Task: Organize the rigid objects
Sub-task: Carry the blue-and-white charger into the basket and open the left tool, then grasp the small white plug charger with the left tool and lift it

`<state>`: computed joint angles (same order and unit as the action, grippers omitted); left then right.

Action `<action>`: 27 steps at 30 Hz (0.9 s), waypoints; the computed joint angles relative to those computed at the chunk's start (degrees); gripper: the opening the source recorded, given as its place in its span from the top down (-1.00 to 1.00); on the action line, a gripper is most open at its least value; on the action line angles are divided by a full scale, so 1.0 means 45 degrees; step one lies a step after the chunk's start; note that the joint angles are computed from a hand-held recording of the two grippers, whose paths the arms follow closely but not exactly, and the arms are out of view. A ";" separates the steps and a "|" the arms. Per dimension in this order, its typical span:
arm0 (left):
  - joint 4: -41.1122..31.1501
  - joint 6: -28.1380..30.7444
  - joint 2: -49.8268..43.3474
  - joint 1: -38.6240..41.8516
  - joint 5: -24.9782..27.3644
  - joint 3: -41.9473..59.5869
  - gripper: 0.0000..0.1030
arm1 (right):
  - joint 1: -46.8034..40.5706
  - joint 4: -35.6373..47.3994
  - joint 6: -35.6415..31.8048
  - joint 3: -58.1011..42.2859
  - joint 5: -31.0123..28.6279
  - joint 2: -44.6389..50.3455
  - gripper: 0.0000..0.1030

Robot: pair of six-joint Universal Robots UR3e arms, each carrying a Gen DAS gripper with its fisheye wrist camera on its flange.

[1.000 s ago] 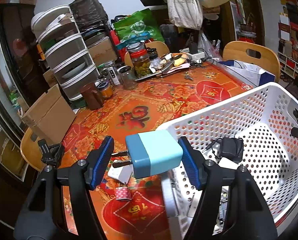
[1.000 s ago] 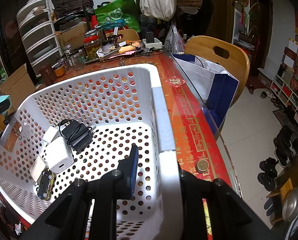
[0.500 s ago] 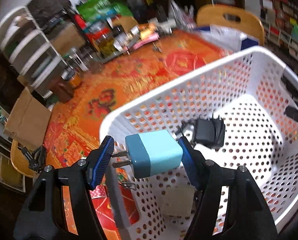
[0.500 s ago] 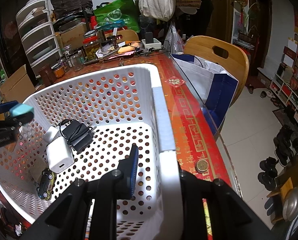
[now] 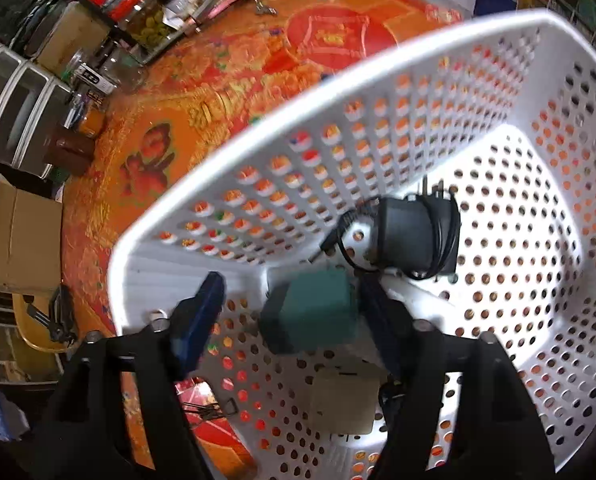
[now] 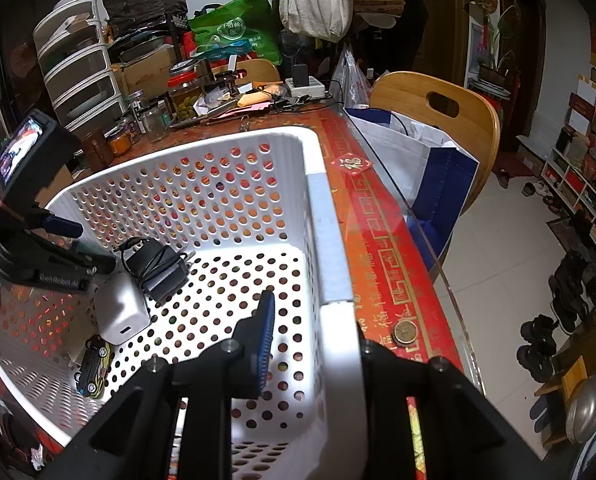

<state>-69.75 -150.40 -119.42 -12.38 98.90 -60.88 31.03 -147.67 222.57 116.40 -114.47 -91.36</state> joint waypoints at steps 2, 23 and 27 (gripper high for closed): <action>0.0636 0.0279 0.0728 0.0512 -0.0841 -0.0694 -0.66 | -0.0006 0.0022 0.0002 0.0040 0.0006 -0.0058 0.57; 0.2762 0.1412 -0.0857 0.8136 -0.5244 -0.1848 -0.97 | -0.0266 0.0194 -0.0134 0.0030 0.0299 -0.0141 0.57; 0.3938 0.0957 -0.1091 0.7762 -0.4828 -0.2417 -0.45 | -0.0259 0.0361 -0.0079 -0.0085 0.0264 -0.0053 0.57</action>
